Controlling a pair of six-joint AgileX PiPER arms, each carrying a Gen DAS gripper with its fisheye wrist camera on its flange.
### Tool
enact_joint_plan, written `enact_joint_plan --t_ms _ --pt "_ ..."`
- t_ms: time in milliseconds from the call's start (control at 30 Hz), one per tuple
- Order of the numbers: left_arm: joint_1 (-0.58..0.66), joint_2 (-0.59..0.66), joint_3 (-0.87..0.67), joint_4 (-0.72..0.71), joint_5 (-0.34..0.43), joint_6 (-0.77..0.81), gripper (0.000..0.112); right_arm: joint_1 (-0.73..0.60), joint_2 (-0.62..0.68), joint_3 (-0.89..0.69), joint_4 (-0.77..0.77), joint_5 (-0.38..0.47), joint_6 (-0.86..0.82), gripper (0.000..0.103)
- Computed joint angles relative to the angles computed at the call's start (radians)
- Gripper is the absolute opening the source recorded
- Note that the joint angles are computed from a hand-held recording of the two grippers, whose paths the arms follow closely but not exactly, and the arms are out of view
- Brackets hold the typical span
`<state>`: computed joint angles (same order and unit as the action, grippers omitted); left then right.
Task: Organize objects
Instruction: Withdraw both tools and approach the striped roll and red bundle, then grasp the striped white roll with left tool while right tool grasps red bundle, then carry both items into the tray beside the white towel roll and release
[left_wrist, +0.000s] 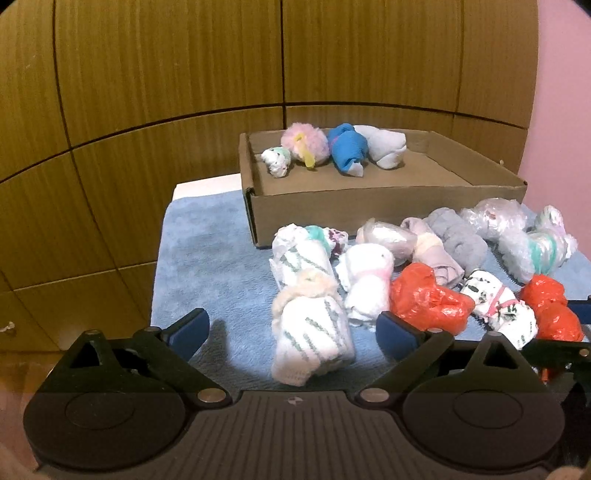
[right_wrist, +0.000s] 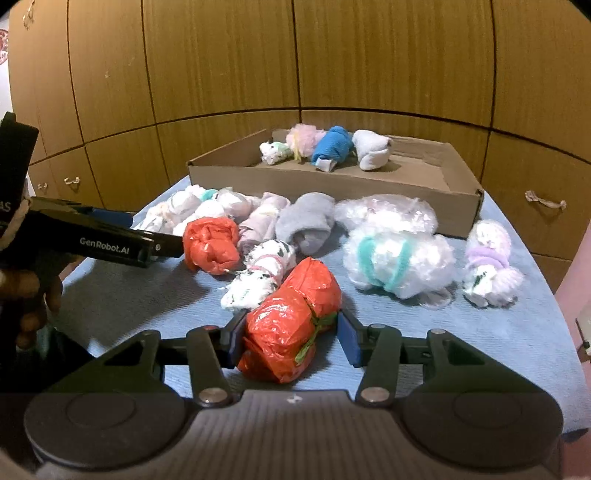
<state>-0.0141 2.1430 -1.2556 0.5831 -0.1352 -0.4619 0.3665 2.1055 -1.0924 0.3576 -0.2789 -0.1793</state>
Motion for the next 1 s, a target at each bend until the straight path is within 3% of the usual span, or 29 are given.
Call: enact_joint_plan --t_ms 167,233,333,433,567,600,767,833,1000 --pt "-0.008 0.01 -0.008 -0.075 0.01 0.102 0.097 -0.008 -0.023 0.037 0.023 -0.013 -0.031 0.051" --pt "-0.005 0.016 -0.013 -0.032 0.009 0.054 0.097 -0.009 -0.028 0.054 -0.003 -0.027 -0.013 0.054" --pt "0.009 0.02 -0.016 0.154 -0.014 -0.137 0.091 -0.013 -0.034 0.067 -0.003 -0.031 -0.009 0.05" --pt "0.01 0.017 -0.015 0.205 -0.023 -0.175 0.081 -0.016 -0.038 0.074 0.005 -0.035 -0.006 0.042" --pt "0.011 0.007 0.0 0.267 -0.049 -0.227 0.049 -0.026 -0.045 0.084 -0.029 -0.042 0.039 0.028" --pt "0.009 0.003 0.002 0.27 -0.046 -0.228 0.047 -0.027 -0.046 0.085 -0.035 -0.042 0.043 0.027" --pt "0.004 -0.02 0.024 0.213 -0.035 -0.165 0.044 -0.028 -0.065 0.11 -0.07 -0.063 0.068 0.025" --pt "0.003 -0.039 0.045 0.11 -0.037 -0.069 0.044 -0.031 -0.079 0.12 -0.088 -0.067 0.08 0.025" --pt "0.021 -0.091 0.078 0.123 -0.037 -0.103 0.044 -0.044 -0.121 0.141 -0.136 -0.067 0.116 0.025"
